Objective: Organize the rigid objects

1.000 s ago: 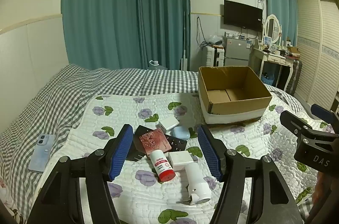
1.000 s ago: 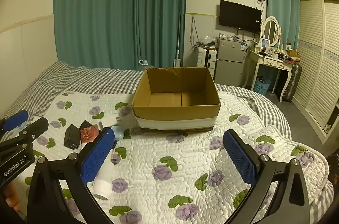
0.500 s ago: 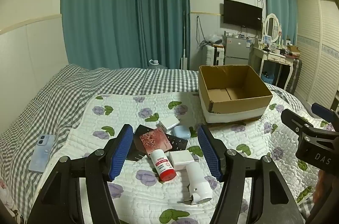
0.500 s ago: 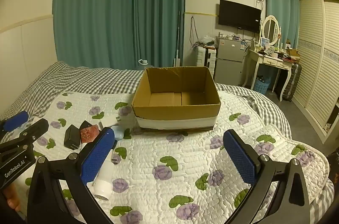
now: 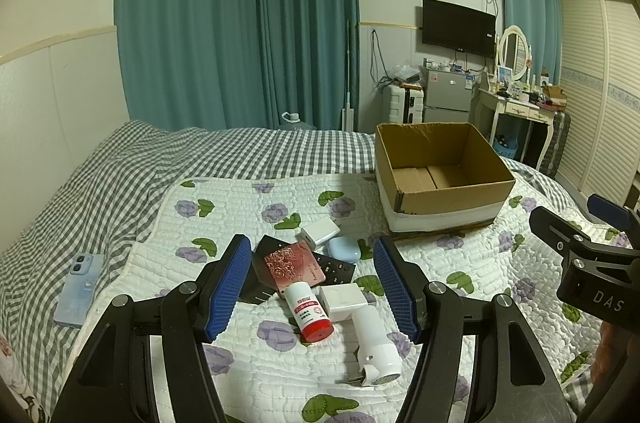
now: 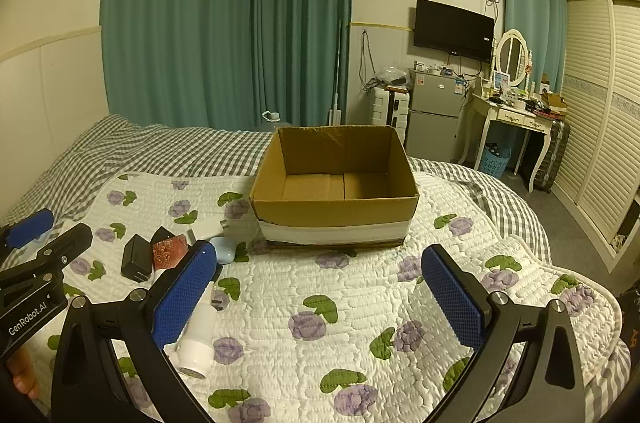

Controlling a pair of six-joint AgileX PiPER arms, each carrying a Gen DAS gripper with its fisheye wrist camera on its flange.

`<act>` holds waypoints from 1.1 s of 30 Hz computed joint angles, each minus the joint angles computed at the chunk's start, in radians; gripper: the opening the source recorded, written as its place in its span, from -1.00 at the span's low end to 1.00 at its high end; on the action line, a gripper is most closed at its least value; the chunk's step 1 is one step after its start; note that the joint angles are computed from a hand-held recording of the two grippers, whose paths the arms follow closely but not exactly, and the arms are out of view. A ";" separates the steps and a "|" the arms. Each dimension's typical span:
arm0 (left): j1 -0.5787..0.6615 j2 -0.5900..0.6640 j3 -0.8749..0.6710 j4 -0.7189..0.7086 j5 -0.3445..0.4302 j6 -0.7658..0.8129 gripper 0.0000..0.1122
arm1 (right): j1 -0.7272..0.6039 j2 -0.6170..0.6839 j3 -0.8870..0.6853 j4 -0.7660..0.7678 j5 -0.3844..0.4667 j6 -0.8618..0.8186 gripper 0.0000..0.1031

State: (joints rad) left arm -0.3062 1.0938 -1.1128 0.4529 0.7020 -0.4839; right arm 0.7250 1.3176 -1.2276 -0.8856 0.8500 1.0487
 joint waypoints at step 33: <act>0.037 -0.011 0.025 -0.036 -0.028 0.038 0.19 | 0.010 0.001 0.008 -0.003 0.004 0.012 1.00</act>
State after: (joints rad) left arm -0.2695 1.0831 -1.0876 0.4171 0.6743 -0.4462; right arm 0.7353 1.3185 -1.2201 -0.8889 0.8543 1.0605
